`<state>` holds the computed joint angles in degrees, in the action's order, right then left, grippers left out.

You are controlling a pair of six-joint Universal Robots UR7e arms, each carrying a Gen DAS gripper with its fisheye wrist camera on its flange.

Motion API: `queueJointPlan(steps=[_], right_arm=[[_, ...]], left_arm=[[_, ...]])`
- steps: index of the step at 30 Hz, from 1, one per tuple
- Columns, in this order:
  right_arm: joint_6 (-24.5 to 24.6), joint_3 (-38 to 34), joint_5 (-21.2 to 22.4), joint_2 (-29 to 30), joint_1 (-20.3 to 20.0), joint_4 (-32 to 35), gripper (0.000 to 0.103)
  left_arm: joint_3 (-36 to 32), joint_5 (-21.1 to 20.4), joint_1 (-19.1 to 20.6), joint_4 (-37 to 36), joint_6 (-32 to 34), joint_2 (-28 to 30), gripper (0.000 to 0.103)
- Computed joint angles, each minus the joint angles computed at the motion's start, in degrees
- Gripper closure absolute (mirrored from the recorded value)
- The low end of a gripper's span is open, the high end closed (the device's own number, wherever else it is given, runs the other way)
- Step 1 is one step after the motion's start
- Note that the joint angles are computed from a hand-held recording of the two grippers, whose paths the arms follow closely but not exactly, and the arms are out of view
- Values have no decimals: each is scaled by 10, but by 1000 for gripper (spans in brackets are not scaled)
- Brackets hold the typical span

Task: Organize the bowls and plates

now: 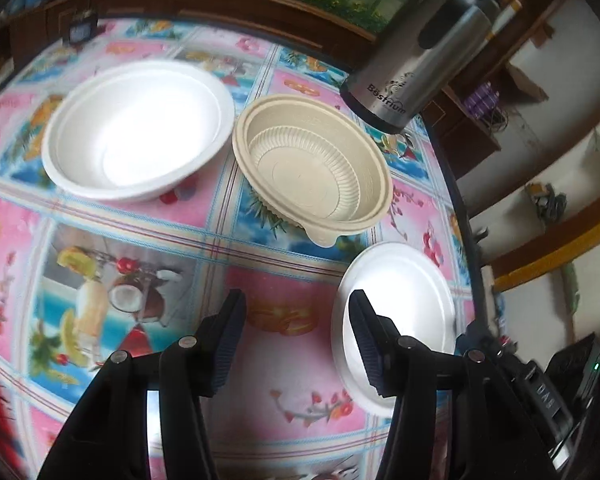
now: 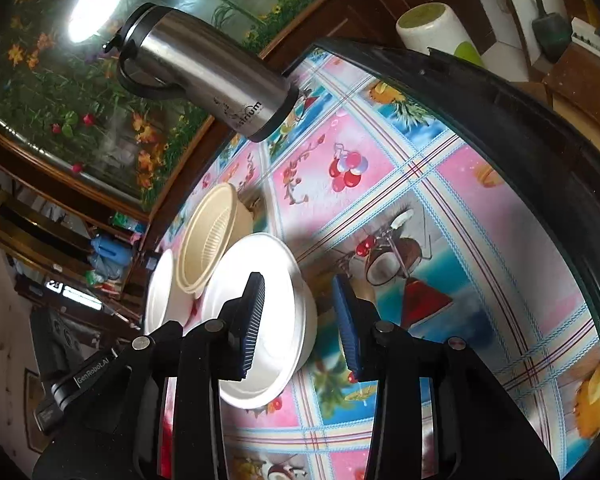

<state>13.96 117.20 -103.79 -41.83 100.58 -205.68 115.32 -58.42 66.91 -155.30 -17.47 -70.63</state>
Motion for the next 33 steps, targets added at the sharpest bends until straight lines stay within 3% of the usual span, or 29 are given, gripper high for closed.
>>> queueJointPlan(steps=[4,7,15,28,32,33], right_arm=[[-4,-9,-9,9,3,5,69],[-7,-15,-15,14,5,15,69],[-11,-21,-28,20,8,21,69],[-1,-16,-13,19,0,13,69],[1,-16,-13,20,-1,15,69],[2,-16,-15,21,-1,13,71]], left_arm=[[-10,-30,10,15,2,7,49],[-6,-27,6,-6,19,11,49],[-3,-93,21,-35,64,25,49],[5,-66,21,-61,94,36,52],[0,-75,27,-47,91,39,75],[-1,-77,29,-45,90,40,76]])
